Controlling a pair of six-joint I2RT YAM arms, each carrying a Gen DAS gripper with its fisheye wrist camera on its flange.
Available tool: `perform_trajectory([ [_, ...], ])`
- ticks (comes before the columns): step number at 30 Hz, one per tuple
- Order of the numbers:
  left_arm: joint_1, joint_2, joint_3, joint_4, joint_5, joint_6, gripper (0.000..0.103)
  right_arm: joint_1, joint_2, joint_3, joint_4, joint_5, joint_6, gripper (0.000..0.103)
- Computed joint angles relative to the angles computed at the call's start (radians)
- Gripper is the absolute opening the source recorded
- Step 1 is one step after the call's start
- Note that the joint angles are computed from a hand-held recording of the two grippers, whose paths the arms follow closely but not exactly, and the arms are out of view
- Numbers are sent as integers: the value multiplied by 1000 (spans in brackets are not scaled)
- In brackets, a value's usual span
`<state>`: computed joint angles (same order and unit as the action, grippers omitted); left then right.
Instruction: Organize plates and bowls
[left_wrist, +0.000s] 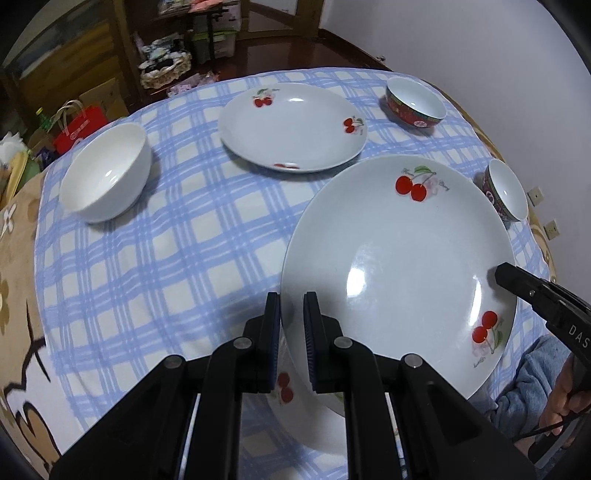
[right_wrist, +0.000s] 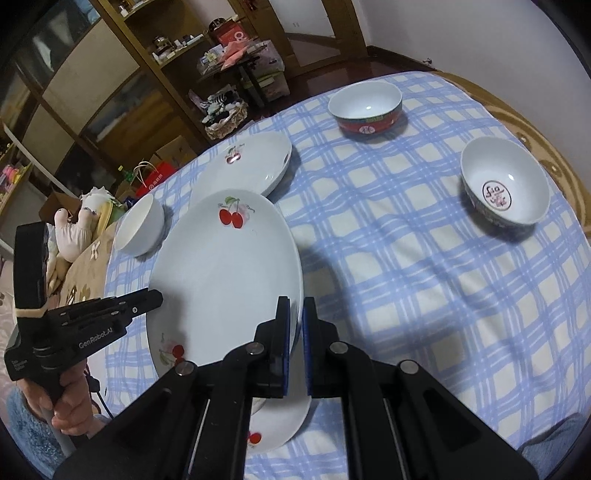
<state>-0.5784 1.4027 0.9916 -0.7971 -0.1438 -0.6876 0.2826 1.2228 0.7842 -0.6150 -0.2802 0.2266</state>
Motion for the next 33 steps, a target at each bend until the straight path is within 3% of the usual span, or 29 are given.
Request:
perform_trajectory([
  [4,-35,-54,-43,-9,-15,-24,12,48,-29,-12,-8,54,12,7],
  [13,-40,-144,-155,18,9,-76,12,110,-63,-67,-15,63,62,7],
  [20,4,-164,-288,149,86,-86,12,148,-27,-80,5,85,68,7],
  [33,-16,-127,-315,222,73,-100,12,190,50,-96,36,179,73,6],
])
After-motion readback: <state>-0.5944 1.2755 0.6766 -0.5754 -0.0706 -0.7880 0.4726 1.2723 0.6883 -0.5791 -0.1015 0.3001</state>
